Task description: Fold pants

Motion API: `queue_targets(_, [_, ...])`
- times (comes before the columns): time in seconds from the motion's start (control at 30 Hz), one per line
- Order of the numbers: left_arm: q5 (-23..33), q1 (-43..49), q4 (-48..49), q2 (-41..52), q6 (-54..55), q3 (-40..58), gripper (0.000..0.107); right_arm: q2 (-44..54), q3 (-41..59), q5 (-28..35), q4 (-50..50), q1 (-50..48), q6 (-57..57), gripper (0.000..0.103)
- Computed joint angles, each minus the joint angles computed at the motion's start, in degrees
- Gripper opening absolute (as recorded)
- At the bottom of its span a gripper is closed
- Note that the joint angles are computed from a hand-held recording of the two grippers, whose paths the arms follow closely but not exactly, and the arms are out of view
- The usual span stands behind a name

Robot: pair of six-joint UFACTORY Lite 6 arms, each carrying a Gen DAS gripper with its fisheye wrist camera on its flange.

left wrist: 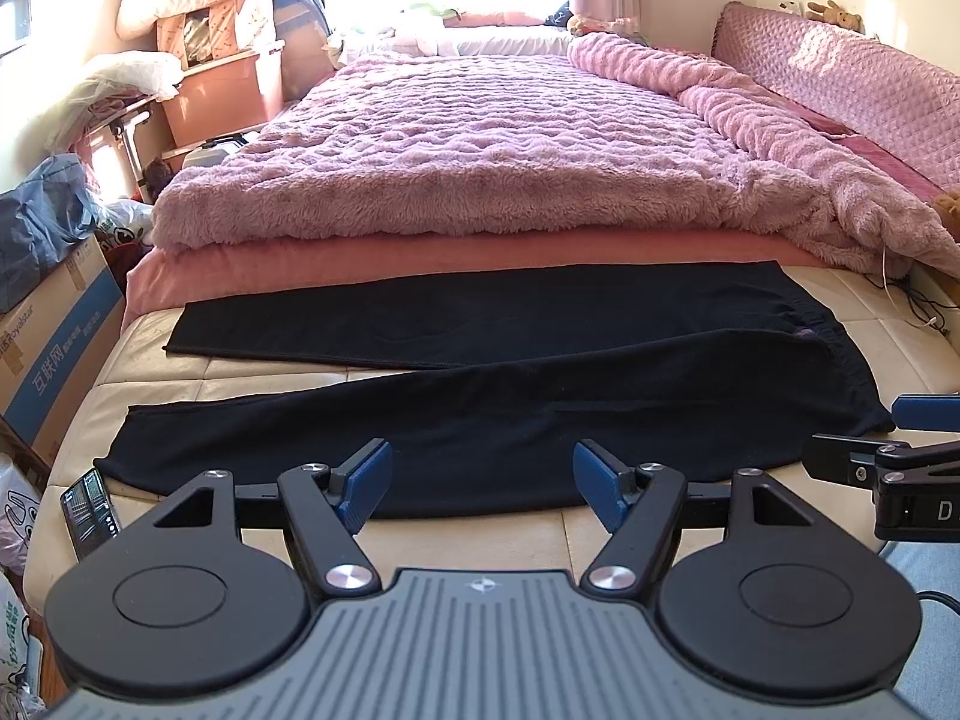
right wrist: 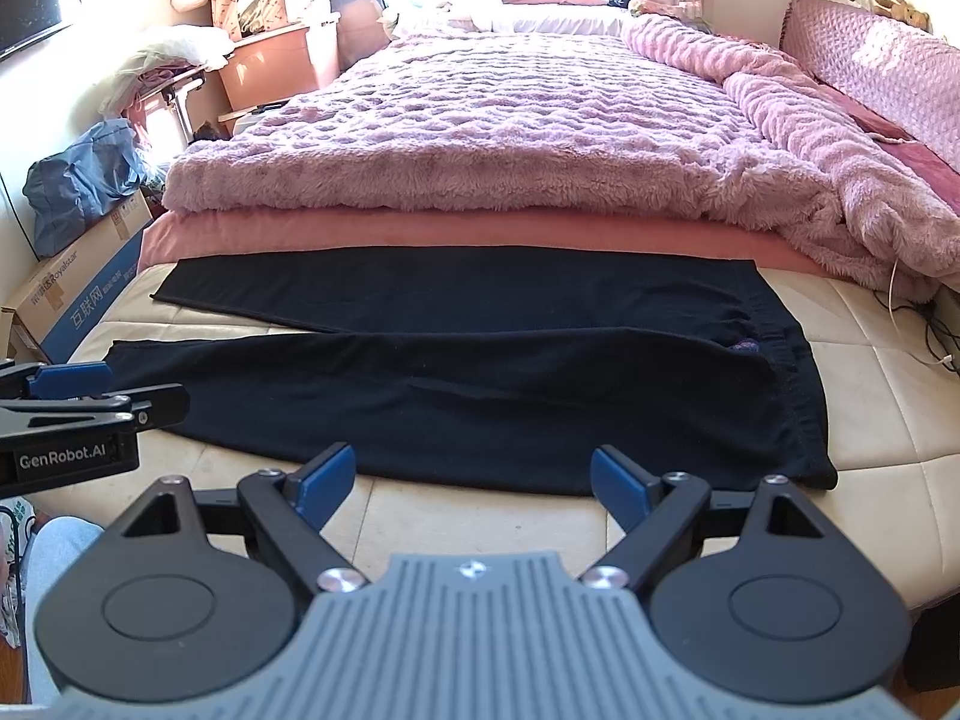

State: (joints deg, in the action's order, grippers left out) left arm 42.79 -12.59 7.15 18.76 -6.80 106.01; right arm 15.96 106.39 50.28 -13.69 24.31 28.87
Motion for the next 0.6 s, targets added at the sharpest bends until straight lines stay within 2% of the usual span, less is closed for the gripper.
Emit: queue_targets(0.6, [-0.3,-0.1,0.1,-0.2,-0.2,-0.5,0.081,0.2,0.3,0.1,0.3,-0.2,-0.5,0.082])
